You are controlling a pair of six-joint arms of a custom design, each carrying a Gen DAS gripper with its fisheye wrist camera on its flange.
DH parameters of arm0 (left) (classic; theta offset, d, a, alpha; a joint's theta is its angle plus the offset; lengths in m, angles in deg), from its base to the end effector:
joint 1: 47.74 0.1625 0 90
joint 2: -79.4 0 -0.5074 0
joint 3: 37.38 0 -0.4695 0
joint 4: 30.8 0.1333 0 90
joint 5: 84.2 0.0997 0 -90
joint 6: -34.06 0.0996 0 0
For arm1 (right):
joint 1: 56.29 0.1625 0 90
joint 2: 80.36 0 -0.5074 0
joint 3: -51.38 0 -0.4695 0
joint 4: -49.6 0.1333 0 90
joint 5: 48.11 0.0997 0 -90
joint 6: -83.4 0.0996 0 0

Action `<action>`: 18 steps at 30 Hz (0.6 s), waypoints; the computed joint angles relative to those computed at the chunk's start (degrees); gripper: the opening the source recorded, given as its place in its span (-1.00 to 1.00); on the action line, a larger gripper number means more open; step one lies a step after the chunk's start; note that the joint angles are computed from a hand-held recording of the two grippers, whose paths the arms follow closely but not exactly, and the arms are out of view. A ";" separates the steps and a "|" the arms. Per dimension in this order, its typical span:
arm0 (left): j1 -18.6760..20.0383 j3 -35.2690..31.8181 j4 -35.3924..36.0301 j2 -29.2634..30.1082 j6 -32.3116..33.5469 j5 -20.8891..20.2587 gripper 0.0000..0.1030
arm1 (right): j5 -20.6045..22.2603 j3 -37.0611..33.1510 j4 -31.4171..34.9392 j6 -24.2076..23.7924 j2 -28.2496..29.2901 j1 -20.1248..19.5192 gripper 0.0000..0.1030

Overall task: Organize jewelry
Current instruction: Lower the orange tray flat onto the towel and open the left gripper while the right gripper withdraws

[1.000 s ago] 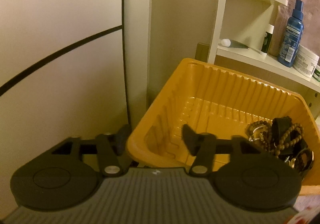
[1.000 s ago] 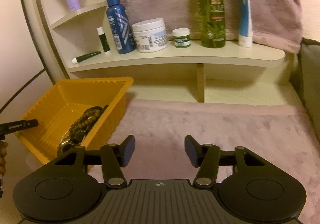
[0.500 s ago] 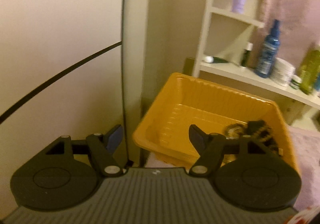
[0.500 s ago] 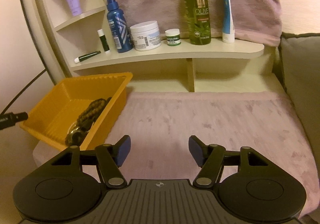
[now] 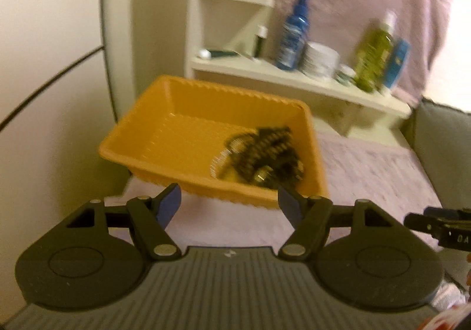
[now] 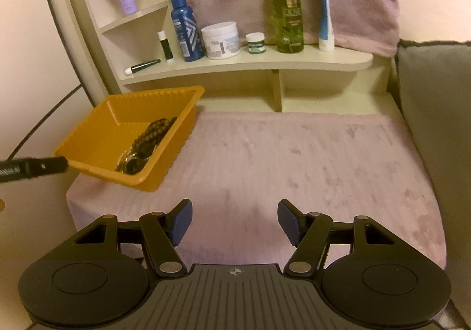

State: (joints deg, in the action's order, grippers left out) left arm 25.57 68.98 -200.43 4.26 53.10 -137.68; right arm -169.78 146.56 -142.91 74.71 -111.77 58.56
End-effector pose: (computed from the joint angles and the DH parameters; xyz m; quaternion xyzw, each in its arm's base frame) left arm -0.0044 -0.6853 0.4310 0.1434 0.8638 -0.3834 0.2937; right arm 0.3977 -0.6659 0.0021 0.1752 -0.8951 0.3521 0.2100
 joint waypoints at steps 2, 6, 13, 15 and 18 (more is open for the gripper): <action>-0.74 0.67 1.37 -0.05 -0.38 0.47 0.37 | -0.07 0.89 -0.07 1.10 -0.53 0.15 0.25; -1.95 1.82 4.89 -0.16 -1.76 -0.15 0.37 | -0.88 2.44 -0.10 2.72 -1.42 0.38 0.25; -3.67 3.52 7.53 0.17 -1.30 -0.82 0.37 | -0.83 4.67 0.96 5.96 -3.03 0.10 0.25; -3.99 3.72 7.56 0.37 -0.72 -0.87 0.37 | -0.73 5.22 1.30 6.55 -3.44 0.04 0.25; -4.30 3.81 7.83 0.72 -0.62 -1.22 0.37 | -0.94 5.66 1.34 6.77 -3.69 0.06 0.25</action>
State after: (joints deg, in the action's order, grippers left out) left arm 21.27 72.79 -192.60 4.98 52.47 -138.90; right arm -170.72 152.23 -141.56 81.49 -115.47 58.62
